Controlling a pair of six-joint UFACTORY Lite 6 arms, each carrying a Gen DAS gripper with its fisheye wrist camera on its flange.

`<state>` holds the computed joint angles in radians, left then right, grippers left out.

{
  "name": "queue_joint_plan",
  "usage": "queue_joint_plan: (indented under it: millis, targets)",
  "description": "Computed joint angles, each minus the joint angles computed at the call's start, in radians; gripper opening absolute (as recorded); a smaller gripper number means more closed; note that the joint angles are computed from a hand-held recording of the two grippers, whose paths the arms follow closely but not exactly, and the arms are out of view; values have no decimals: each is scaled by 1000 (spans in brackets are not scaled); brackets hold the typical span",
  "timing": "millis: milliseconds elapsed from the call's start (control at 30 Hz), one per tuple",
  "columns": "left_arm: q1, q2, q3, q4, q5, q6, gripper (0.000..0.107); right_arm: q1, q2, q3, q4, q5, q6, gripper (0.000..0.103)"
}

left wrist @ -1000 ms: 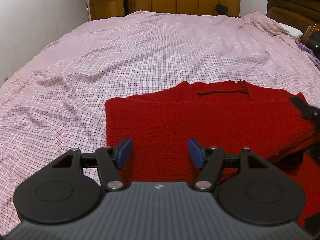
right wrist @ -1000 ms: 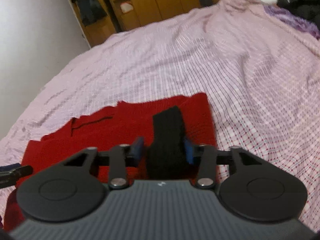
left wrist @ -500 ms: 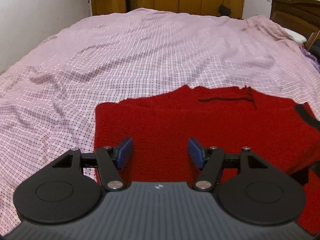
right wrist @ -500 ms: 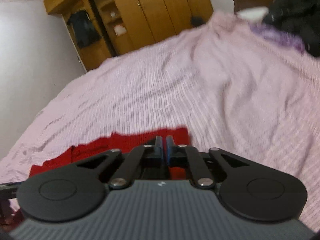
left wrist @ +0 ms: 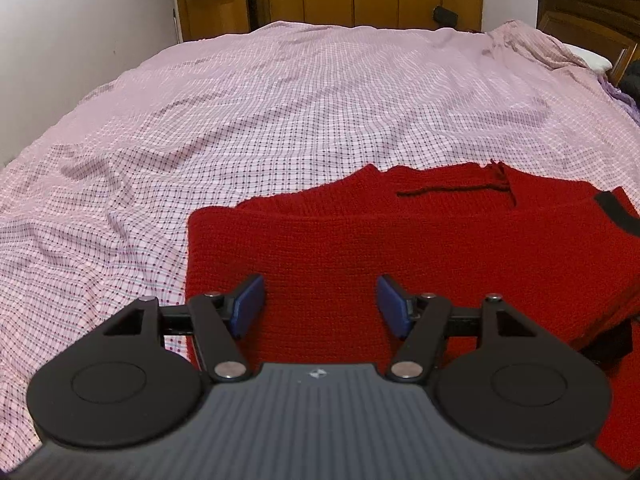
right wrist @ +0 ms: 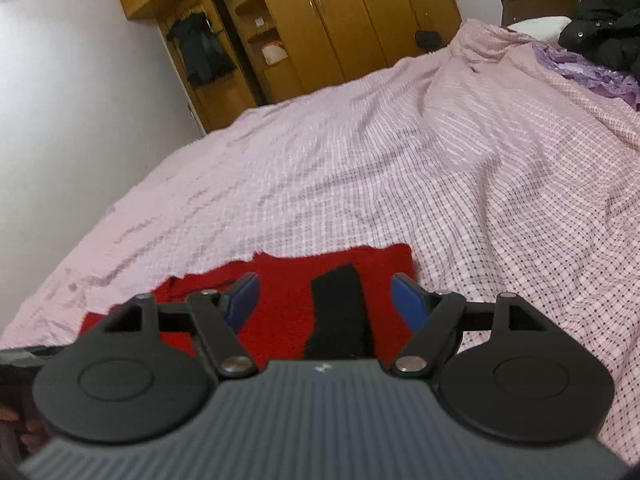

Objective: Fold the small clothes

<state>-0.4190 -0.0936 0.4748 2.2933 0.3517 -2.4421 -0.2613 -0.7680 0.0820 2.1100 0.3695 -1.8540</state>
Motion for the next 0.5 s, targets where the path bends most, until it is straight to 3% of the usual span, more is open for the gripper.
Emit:
queue_joint_plan:
  millis: [100,267,367,400,433,467,500]
  targets:
    - [-5,6,1,-8,9,0,71,8,147,29,148,35,-167,75]
    - [-21,4,-14,-18,35,-13,71,-81,300,23,45,273,-96,75]
    - [-38,14,-9,-57,51,20,71,-3,282,9,134,229,-186,72]
    - [-41,16,-6,-73,52,31,71,24,294,16,174,205,-225,61]
    - [-41,17,-3,-82,50,34,71,43,307,23,204,184,-254,37]
    - [-43,17,4,-106,46,46,71,44,314,28,208,170,-256,23]
    - [-42,14,9,-123,38,53,71,17,325,30,171,192,-219,21]
